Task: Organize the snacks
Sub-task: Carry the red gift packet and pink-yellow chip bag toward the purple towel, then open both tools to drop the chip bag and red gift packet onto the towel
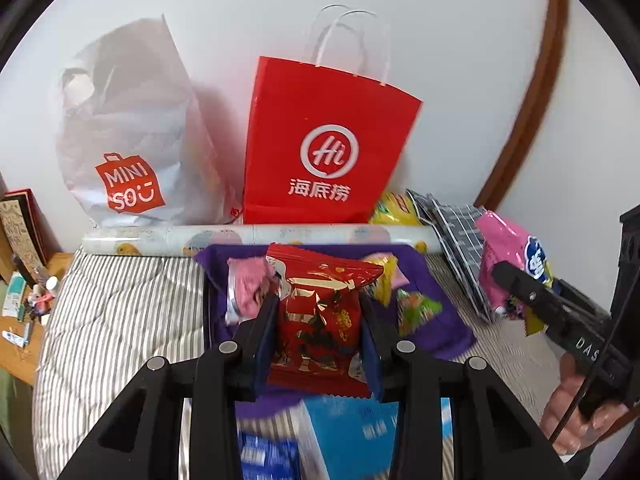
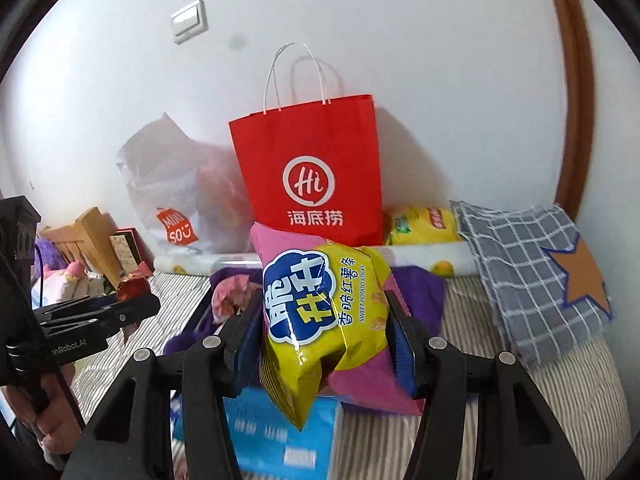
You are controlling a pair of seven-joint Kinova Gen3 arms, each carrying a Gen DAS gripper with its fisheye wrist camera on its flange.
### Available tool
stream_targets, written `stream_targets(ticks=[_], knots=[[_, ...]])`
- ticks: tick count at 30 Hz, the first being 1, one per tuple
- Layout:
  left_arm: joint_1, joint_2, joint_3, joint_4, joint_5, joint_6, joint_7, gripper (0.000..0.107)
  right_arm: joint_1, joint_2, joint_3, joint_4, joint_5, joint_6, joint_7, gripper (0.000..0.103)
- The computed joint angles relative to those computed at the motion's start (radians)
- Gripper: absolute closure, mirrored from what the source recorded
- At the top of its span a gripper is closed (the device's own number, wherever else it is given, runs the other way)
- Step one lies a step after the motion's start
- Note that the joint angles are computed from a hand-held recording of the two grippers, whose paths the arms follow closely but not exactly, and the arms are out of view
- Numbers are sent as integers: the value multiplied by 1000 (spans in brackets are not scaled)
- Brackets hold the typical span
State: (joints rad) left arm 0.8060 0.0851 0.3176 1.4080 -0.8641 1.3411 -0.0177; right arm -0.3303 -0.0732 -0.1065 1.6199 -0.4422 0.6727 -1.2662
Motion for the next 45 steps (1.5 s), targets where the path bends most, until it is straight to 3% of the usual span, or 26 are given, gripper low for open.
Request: stream_targets(ticks=[2,5,12,16,25,29,38,45], knots=[[-20,7,-6,10,-4,-17,3,72,-5,33,-6,-18,2,-11,-2,48],[2,57,-36,4,-22,36,-1,72,0,81,-14,-26,-22,-25,19,48],[-27,34,-54,93,37,-17,34,72,44,133,-33,0,-108,8,104,47],[-39,6,-45,141,27,-53,91,72,24,143,-47,12,-25,-12,66,47],[-78,12,-39,158,76,-113,76,72,11,188,-65,-12,31,35,62,47],[-77,6,-36,164,72,-125,81,72,-20,194,-66,-15,117,27,-4,47],[-80,18,-40,156,91,-130,63,72,-21,206,-69,-14,150,15,-44,45],[-102,10,-48,182,119,-190,65,72,-13,213,-73,-30,138,38,-45,41]])
